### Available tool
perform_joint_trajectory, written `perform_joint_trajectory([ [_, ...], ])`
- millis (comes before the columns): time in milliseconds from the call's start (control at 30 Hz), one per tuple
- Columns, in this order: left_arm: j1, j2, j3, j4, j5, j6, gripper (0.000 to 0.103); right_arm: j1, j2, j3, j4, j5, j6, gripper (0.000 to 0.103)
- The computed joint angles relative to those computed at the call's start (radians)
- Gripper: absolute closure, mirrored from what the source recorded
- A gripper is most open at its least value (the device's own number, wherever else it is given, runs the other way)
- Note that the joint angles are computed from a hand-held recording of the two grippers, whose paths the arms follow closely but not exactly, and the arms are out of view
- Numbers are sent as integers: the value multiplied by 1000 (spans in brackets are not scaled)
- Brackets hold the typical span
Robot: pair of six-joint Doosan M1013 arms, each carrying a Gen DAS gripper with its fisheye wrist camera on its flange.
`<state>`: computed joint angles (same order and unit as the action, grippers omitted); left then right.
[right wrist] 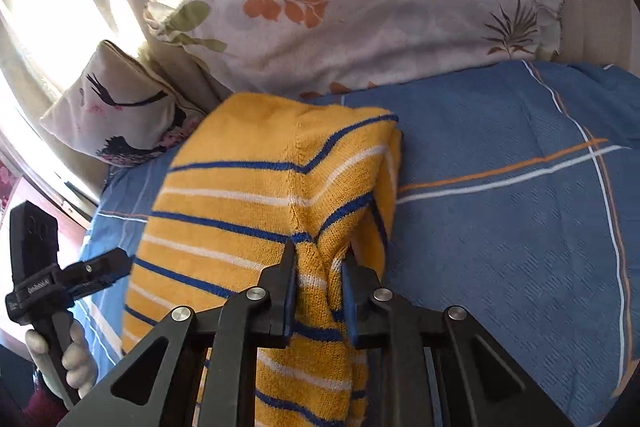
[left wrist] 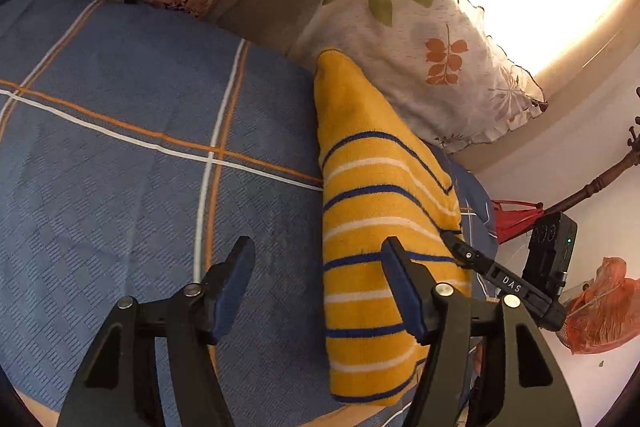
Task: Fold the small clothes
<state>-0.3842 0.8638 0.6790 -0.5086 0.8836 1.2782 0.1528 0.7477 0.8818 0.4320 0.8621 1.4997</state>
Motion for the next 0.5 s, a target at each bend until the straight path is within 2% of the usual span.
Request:
perform_joint_trajectory([
  [67, 4, 39, -56, -56, 39, 25, 29, 2, -3, 4, -8, -6, -4, 71],
  [100, 6, 60, -87, -87, 64, 38, 28, 1, -7, 8, 3, -24, -5, 56],
  [133, 8, 80, -118, -115, 89, 48, 27, 2, -9, 8, -9, -45, 11, 34],
  [200, 8, 121, -183, -156, 133, 51, 26, 12, -11, 6, -112, -91, 102, 18],
  [267, -1, 169, -271, -120, 204, 9, 26, 12, 8, -21, -131, -87, 142, 17],
  [300, -7, 173, -280, -97, 206, 9, 27, 10, 27, -47, -116, -60, 147, 17],
  [333, -12, 169, -279, -70, 197, 14, 32, 7, 51, -82, -86, -26, 148, 17],
  [367, -15, 184, -316, -47, 233, -1, 48, 0, 75, -113, -35, 11, 144, 20],
  [400, -16, 186, -329, -26, 247, -11, 54, -10, 98, -138, 55, 42, 126, 45],
  [433, -14, 177, -322, -20, 243, -4, 64, -18, 119, -166, 145, 79, 113, 50],
  [500, -11, 145, -288, -1, 217, 9, 67, -16, 121, -175, 182, 68, 85, 58],
])
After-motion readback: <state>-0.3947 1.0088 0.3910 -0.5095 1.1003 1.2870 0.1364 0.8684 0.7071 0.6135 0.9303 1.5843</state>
